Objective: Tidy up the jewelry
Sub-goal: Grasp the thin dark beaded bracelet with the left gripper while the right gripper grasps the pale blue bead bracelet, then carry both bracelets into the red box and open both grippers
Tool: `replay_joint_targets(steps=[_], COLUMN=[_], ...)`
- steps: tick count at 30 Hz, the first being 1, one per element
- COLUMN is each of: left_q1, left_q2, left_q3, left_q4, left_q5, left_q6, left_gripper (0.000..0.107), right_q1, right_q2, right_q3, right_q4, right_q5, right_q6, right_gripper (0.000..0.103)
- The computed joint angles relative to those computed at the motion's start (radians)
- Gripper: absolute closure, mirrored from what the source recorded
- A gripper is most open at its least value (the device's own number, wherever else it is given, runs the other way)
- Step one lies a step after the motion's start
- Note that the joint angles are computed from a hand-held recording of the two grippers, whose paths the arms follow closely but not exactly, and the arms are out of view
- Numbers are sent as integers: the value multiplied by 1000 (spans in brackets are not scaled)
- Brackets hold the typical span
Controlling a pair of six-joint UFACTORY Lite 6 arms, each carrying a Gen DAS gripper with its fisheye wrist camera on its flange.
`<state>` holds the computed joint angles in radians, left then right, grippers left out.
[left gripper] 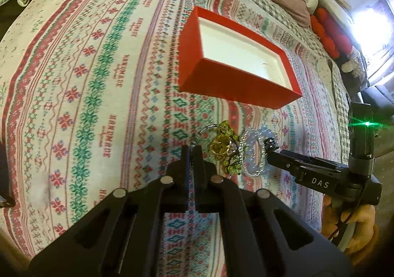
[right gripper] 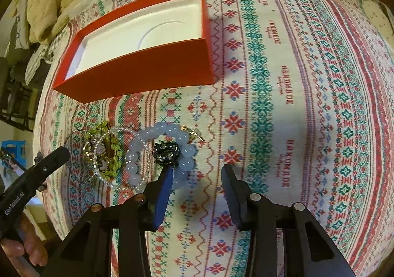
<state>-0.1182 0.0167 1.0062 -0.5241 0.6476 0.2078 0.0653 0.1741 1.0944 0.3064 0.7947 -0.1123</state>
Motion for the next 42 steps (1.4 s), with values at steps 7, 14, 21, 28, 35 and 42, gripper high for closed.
replay_joint_targets(steps=[7, 14, 21, 28, 35, 42], left_q1=[0, -27, -24, -39, -78, -131], left_q2=[-5, -8, -87, -138, -122, -61], left_q3=[-8, -7, 1, 30, 111, 237], left_q4=[39, 109, 79, 63, 84, 131], left_q5=[-2, -7, 26, 48, 52, 43], left_q6=[-30, -84, -39, -23, -81, -147], left_gripper=[103, 103, 104, 104, 104, 104], right_q1=[30, 77, 60, 23, 2, -3], right_q2=[17, 5, -94, -151, -175, -162], right_q3=[18, 10, 13, 67, 106, 170], right_q4=[-27, -139, -81, 0, 35, 73], right_q5=[-6, -24, -2, 42, 69, 67], right_q6=[48, 102, 55, -20, -27, -21], right_gripper=[64, 91, 92, 92, 92, 92])
